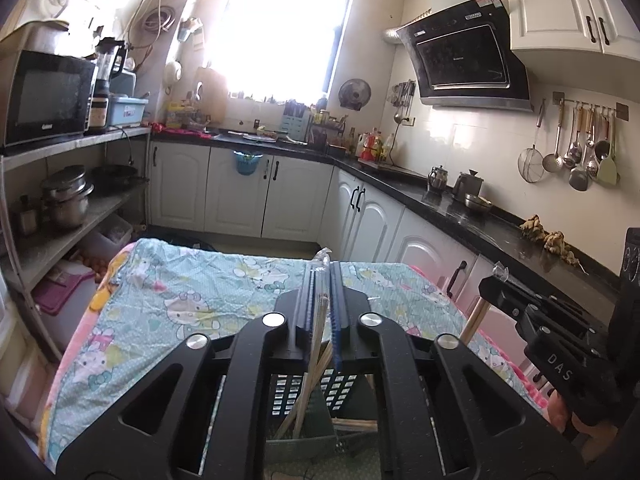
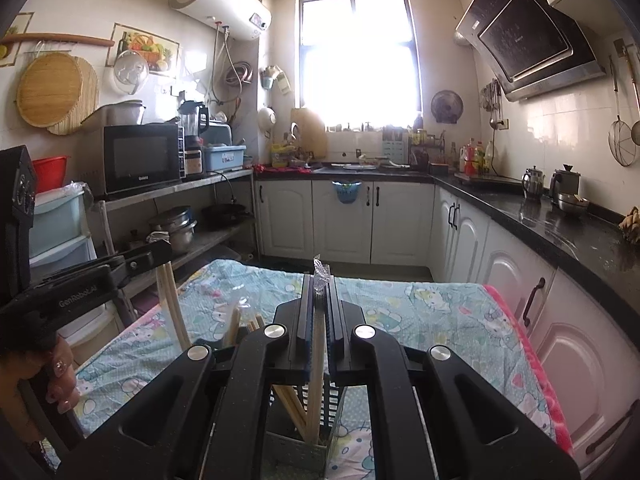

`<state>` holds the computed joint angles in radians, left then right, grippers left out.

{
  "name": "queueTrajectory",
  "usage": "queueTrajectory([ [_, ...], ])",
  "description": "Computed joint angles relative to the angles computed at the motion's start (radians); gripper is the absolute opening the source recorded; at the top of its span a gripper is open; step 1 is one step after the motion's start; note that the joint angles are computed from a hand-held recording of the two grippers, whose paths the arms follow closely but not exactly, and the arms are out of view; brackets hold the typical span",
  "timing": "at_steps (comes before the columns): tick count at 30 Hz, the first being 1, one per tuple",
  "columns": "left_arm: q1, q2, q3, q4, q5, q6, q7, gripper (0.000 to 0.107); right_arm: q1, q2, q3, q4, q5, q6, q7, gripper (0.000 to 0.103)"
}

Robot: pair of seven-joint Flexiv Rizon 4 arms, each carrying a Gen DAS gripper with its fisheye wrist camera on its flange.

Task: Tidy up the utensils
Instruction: 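Open the left tool over the caddy while the right tool releases its chopstick inside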

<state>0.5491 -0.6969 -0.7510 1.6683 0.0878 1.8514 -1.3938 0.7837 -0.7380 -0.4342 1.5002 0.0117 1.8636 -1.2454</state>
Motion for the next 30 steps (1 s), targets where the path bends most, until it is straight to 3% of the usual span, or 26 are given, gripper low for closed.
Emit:
queueTrajectory([
  [5,0.017,0.006,-0.014,0.018,-0.002,-0.002,-0.007,0.018,-0.001,0.007,0.003,0.012,-0.001,-0.010,0.009,0.020],
  [22,0.113,0.085,-0.061,0.131,0.018,0.010,-0.096,0.083,0.027,0.079,-0.004,0.116,0.003,-0.002,0.009,0.045],
  [25,0.126,0.103,-0.065,0.156,0.024,0.013,-0.110,0.091,0.032,0.098,0.002,0.139,0.009,0.007,-0.002,0.050],
  [30,0.155,0.124,-0.084,0.194,0.036,0.015,-0.130,0.092,0.038,0.128,0.014,0.174,0.025,0.019,-0.020,0.057],
])
